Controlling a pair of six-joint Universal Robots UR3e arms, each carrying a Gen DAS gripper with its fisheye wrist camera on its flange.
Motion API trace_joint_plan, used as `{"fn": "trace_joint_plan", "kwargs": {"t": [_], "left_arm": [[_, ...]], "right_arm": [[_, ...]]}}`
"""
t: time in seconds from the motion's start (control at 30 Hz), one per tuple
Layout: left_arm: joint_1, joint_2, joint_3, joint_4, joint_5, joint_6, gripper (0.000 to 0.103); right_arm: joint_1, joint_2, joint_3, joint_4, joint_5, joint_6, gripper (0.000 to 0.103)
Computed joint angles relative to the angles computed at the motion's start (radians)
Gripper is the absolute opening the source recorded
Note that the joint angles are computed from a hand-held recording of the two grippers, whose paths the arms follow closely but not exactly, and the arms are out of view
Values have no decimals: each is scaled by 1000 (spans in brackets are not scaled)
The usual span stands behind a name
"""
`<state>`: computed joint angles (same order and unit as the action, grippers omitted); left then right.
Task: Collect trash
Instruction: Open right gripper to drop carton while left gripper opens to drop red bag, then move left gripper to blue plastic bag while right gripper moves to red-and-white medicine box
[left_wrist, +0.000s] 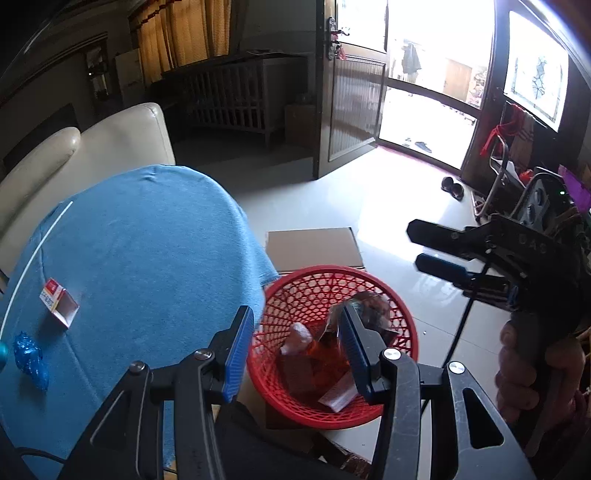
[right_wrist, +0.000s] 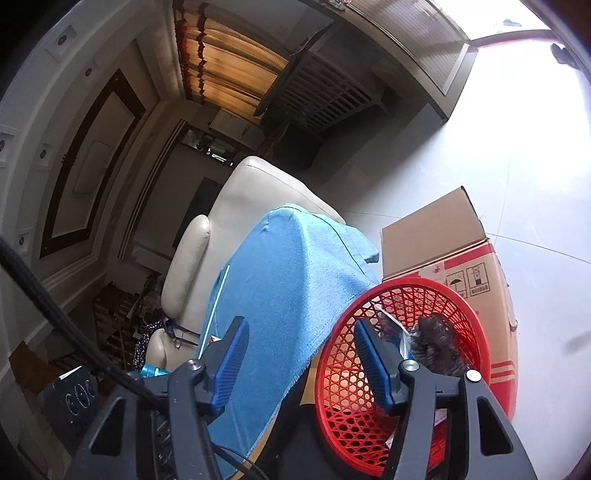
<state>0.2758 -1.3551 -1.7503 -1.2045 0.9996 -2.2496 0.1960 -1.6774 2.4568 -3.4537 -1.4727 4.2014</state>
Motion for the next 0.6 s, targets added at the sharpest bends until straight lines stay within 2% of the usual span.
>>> {"fn": "trace_joint_plan", "kwargs": {"t": [0.33,0.6], "left_arm": [[146,19,-53,61,29,30,50],[358,-59,-38,134,37,34,54]], "right_arm": [[35,-2,-37,29,-43,-33,63],[147,155,-220,119,-74,-46,63]]}}
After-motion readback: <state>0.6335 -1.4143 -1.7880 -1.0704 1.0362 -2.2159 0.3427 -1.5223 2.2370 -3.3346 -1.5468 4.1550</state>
